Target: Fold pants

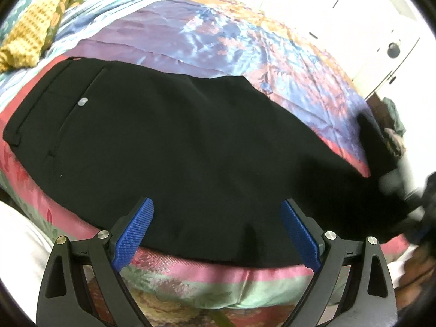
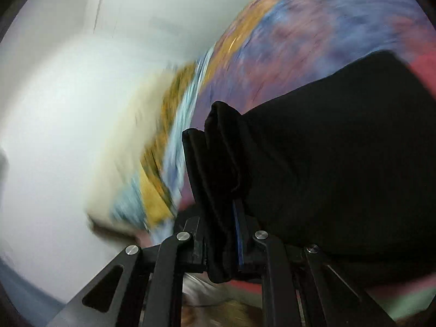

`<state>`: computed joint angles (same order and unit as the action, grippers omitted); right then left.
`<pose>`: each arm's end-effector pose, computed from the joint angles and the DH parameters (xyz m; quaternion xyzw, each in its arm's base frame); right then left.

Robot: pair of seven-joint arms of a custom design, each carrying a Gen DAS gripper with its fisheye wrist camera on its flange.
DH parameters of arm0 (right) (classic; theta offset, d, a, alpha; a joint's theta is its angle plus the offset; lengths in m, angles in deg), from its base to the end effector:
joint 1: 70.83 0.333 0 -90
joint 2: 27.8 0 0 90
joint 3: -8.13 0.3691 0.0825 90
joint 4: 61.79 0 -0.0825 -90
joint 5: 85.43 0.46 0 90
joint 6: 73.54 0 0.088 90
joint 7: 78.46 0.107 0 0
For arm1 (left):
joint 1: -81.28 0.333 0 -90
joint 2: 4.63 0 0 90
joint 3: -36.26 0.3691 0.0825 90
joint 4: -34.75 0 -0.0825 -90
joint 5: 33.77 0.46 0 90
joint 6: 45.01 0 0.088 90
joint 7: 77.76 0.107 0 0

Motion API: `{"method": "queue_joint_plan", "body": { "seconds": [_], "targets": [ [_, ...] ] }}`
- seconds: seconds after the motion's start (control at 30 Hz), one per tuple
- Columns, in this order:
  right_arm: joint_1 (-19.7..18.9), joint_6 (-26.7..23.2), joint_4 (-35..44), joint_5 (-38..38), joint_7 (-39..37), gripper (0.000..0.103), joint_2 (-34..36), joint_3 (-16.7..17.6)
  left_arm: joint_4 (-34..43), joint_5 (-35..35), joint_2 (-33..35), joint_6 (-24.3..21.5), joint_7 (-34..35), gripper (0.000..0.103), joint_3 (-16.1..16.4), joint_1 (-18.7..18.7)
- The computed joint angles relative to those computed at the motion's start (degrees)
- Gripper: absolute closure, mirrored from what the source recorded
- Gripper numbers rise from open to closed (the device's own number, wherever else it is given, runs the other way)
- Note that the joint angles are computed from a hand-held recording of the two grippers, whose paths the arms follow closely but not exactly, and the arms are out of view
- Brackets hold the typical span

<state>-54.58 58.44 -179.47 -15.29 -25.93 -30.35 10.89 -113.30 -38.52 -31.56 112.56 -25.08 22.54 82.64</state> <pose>0.5973 0.2267 0.5201 -0.6842 0.5376 0.1818 0.4581 0.4677 -0.1043 0.4923 -0.8161 0.4883 -0.2793 0.1326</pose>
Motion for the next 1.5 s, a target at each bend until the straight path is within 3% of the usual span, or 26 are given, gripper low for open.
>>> {"method": "queue_joint_plan", "body": {
  "seconds": [0.03,0.07,0.17,0.2,0.27,0.3,0.33,0.4,0.43,0.53,0.6,0.7,0.77,0.8,0.87,0.97,1.07,1.17,1.3,1.37,1.43,1.5],
  "targets": [
    [1.35,1.51,0.53,-7.22,-0.23,0.073,0.9,1.74,-0.41,-0.66,-0.51,0.25,0.52,0.008,0.67,-0.55],
    [2.21,1.2,0.77,-11.96,-1.1,0.057,1.25,2.56,-0.81,-1.15,-1.08,0.37,0.93,0.008,1.08,-0.85],
    [3.81,4.6,-3.2,-18.04,-7.94,0.045,-2.91,3.1,-1.99,-2.81,-3.36,-0.01,1.87,0.008,1.85,-1.7],
    [4.21,7.19,-5.66,-18.41,-10.64,0.033,-5.41,2.67,-2.17,-3.74,-3.86,0.03,2.44,0.009,2.25,-2.4],
    [5.24,15.72,-11.09,-17.28,-16.15,0.016,-10.54,1.23,-2.54,-7.78,-4.28,2.71,7.0,0.013,5.07,-6.86],
    [5.62,18.97,-12.73,-17.06,-17.14,0.011,-11.98,0.49,-1.95,-10.7,-3.5,4.72,11.65,0.022,7.5,-10.91],
    [5.74,21.74,-14.81,-17.66,-16.74,0.01,-13.93,0.01,-0.95,-13.0,-2.5,5.26,15.53,0.035,9.14,-13.74],
    [4.98,25.25,-18.37,-19.75,-13.88,0.01,-16.71,-1.21,2.94,-16.8,1.19,3.73,23.83,0.049,12.15,-18.76],
    [4.5,26.21,-18.99,-20.63,-11.56,0.01,-16.85,-1.81,5.34,-16.61,3.64,1.95,25.44,0.056,11.42,-18.55],
    [4.59,26.78,-19.23,-21.35,-3.83,0.01,-17.0,-3.31,10.03,-15.15,9.54,-1.76,24.02,0.063,7.67,-14.73],
    [6.3,27.88,-19.48,-19.88,-4.46,0.01,-17.23,-5.84,12.01,-15.37,12.15,-3.84,22.99,0.064,6.16,-12.79],
    [9.53,28.53,-19.08,-19.56,-5.92,0.01,-16.75,-8.35,14.4,-10.25,14.53,-8.09,17.56,0.064,3.31,-9.31],
    [10.67,27.96,-19.26,-19.78,-6.67,0.01,-16.95,-9.22,14.91,-11.01,15.28,-8.9,17.67,0.066,3.49,-9.2],
    [11.15,27.88,-19.3,-19.65,-7.15,0.01,-16.81,-9.57,14.5,-11.87,15.05,-8.27,18.08,0.094,3.54,-9.42],
    [11.8,28.23,-18.99,-19.01,-8.07,0.01,-16.16,-9.92,13.86,-12.82,13.98,-7.59,17.9,0.1,3.49,-9.57],
    [12.49,30.29,-20.27,-17.63,-9.54,0.01,-17.59,-10.3,12.5,-13.39,10.13,-6.5,19.6,0.1,3.51,-9.8],
    [13.07,32.31,-20.81,-17.89,-9.02,0.01,-18.01,-10.73,11.26,-13.03,7.41,-9.78,20.34,0.1,3.91,-9.33],
    [12.57,31.26,-20.24,-20.02,-5.74,0.01,-16.86,-10.82,11.3,-9.93,9.25,-13.95,18.78,0.1,2.81,-8.06],
    [11.87,30.19,-19.95,-22.23,-3.6,0.01,-16.12,-10.47,11.61,-8.71,10.21,-13.58,17.54,0.095,2.34,-8.16],
    [12.12,30.72,-20.25,-22.22,-3.94,0.01,-16.37,-10.63,12.03,-8.19,9.58,-14.19,16.75,0.086,2.38,-8.01],
    [12.37,30.85,-20.29,-22.02,-3.94,0.01,-16.4,-10.95,11.36,-6.17,8.15,-12.99,14.41,0.057,1.75,-7.08],
    [12.35,30.38,-20.11,-21.85,-3.48,0.01,-16.14,-11.21,10.09,-4.73,6.58,-9.46,12.49,0.039,1.51,-6.16]
  ]
}}
